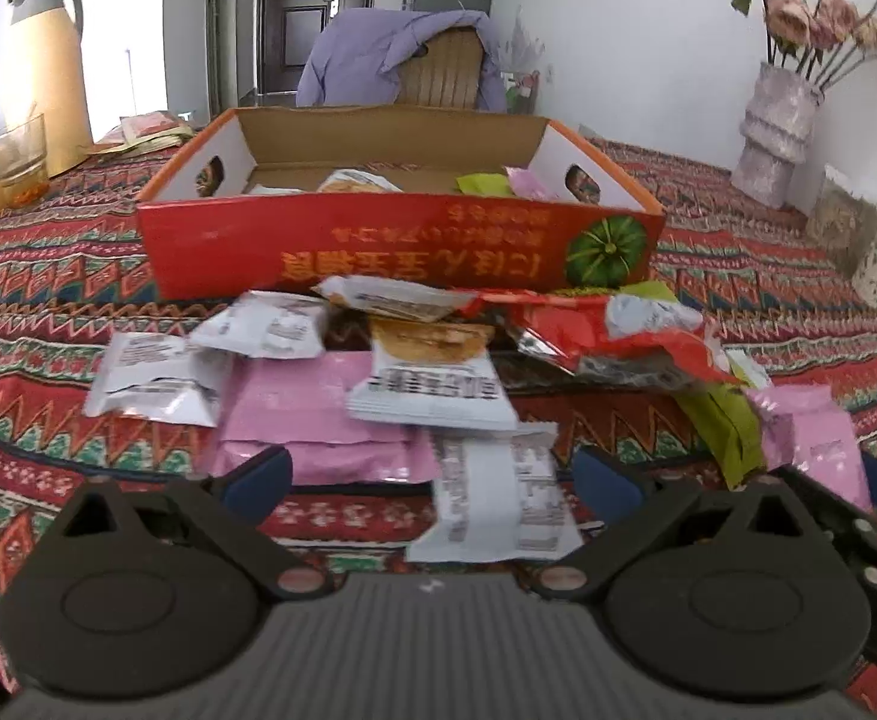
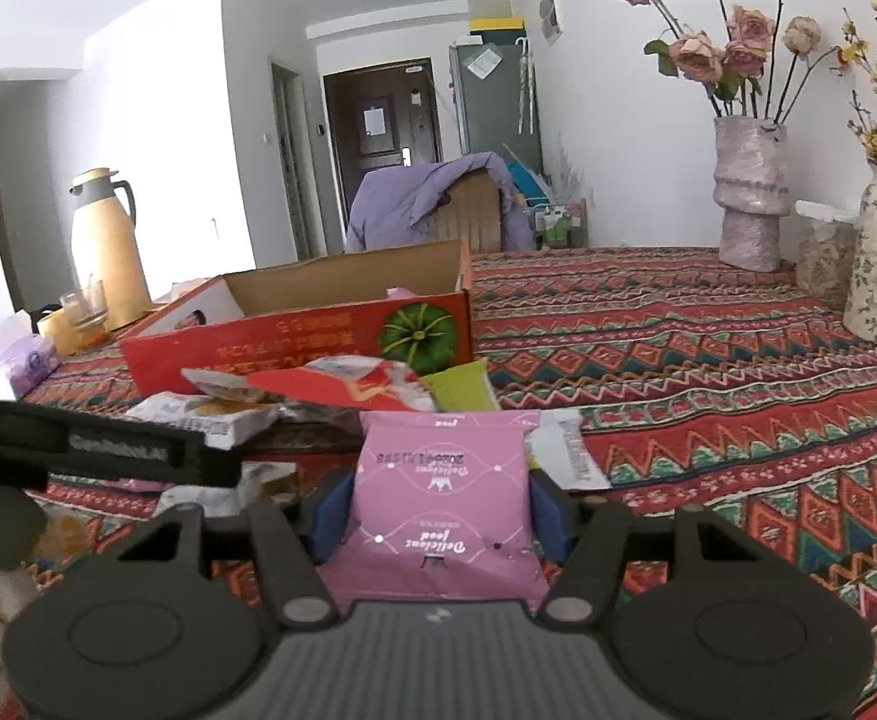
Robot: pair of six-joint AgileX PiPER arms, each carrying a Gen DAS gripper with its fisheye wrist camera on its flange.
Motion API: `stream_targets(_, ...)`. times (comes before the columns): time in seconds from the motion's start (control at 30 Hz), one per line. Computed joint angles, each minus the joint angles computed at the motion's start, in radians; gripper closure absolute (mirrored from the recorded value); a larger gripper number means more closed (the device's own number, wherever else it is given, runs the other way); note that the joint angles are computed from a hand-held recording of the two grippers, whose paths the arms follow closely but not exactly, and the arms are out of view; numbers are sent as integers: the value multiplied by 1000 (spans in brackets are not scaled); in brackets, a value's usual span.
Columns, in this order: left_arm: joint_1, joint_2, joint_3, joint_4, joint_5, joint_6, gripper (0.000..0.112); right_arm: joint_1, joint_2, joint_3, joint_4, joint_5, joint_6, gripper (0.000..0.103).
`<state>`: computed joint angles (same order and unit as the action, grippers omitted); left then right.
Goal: Organize snacks
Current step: 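Grasp another pink packet with the right gripper while the left grasps a white packet, then carry both packets into the box and open both grippers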
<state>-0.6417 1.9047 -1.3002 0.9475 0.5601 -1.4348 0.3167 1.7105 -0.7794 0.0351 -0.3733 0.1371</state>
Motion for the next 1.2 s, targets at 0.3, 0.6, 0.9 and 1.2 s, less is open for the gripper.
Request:
stream_targets(0.3,-24,98,-130,-110,87,92,37,-26,16,8,-112,-30,103,42)
stream_targets(0.6,-37,60,-73,-61,58,48,65,-20,19,10,-123,-33,116,42)
stream_targets(0.9,-46,-18,31,-7,-3,-17,66,11,-10,29,-35,-26,32,42)
stream_targets(1.2,-61,-129,147,115,-45,-129,66,48,-66,63,78,-34,-81,42)
